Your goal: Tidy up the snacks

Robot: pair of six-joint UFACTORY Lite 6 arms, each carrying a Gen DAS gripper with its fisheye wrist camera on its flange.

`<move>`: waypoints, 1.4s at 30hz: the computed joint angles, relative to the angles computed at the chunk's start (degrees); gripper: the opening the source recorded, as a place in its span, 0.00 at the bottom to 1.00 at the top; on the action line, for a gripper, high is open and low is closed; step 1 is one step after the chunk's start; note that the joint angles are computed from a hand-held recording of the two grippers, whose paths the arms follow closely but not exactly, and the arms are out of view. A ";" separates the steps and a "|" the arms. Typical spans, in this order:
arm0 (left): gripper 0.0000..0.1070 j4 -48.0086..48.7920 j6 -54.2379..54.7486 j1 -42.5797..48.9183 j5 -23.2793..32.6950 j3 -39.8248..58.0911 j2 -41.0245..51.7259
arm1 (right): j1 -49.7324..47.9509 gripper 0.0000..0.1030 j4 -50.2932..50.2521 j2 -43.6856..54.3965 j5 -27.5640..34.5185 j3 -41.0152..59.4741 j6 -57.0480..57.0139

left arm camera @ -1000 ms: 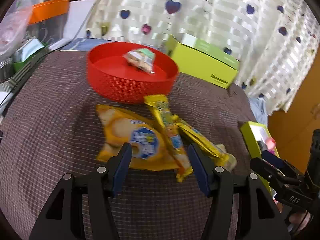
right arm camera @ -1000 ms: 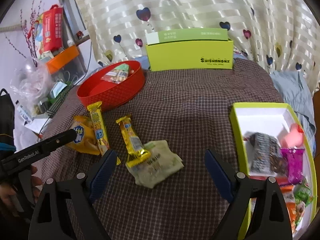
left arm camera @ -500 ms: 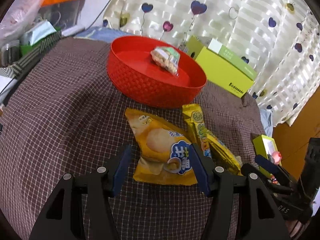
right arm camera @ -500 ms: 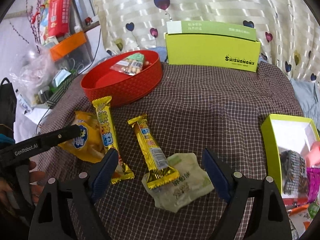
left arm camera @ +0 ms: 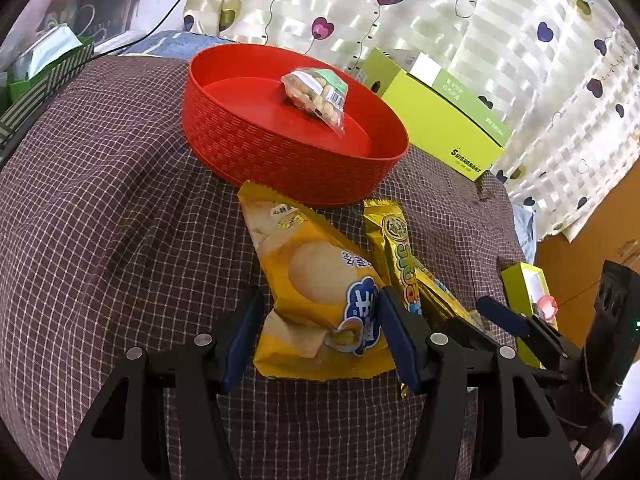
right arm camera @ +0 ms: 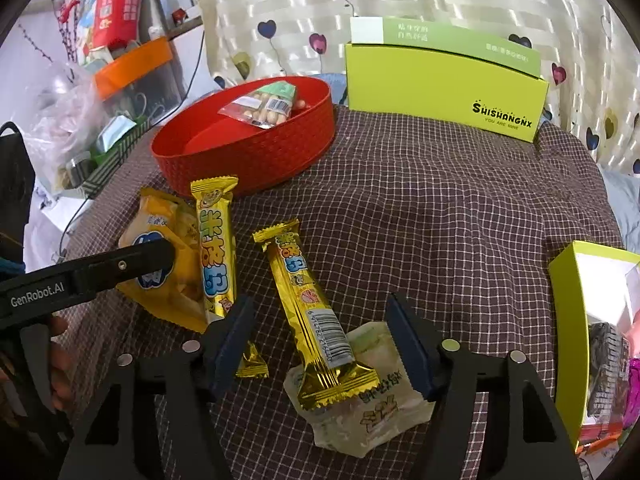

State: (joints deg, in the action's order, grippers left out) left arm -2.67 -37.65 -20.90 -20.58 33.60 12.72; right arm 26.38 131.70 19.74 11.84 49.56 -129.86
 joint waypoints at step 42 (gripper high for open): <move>0.35 -15.25 12.58 -7.29 -2.12 -4.44 -7.93 | -0.81 0.20 7.48 -10.26 4.44 -10.09 -4.68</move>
State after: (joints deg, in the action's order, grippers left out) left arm -17.92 -25.07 -28.19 -22.70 29.17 4.79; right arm 25.57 139.18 9.47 16.28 39.47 -134.54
